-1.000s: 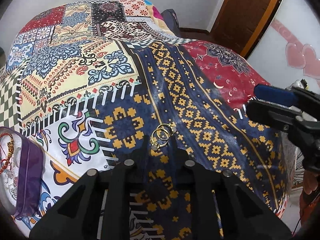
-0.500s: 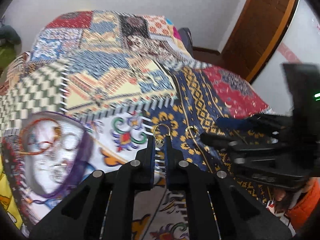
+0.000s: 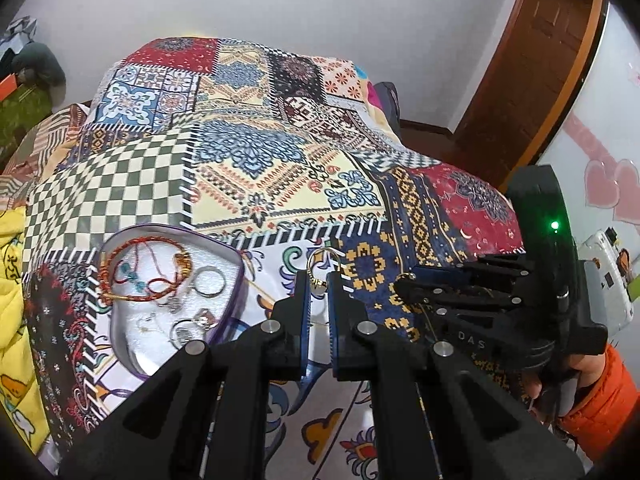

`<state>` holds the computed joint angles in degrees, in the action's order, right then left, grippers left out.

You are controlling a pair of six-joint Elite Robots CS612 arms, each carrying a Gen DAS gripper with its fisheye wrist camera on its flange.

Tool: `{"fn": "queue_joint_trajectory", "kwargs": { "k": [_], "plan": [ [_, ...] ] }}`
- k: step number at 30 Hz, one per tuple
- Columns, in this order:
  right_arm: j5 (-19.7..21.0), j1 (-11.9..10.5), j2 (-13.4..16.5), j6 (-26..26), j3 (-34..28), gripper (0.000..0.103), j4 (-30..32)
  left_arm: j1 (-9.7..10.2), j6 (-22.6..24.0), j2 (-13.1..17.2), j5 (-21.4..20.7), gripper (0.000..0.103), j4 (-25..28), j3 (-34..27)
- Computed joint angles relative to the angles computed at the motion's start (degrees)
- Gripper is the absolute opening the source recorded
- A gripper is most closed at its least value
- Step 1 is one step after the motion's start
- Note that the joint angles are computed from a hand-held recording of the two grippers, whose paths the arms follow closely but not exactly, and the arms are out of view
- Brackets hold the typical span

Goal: Organize jewelry
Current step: 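Carry the gold ring with the left tool to the tin while the right tool carries its ring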

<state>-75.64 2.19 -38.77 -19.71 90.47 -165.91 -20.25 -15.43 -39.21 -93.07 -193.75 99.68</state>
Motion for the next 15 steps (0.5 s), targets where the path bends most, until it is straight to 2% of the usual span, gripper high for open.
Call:
{"fn": "queue_joint_trajectory", "kwargs": {
  "k": [8,15],
  "plan": [
    [4.65,-0.05,-1.85,1.10,1.53,0.018,-3.25,0.53,-0.68,-1.68,2.84,0.006,-4.03,2.09],
    [9.45,1.14,-3.77,0.88,3.04,0.018,-8.91,1.38,-1.70,-3.39,5.43,0.006,-7.40,4.11]
  ]
}}
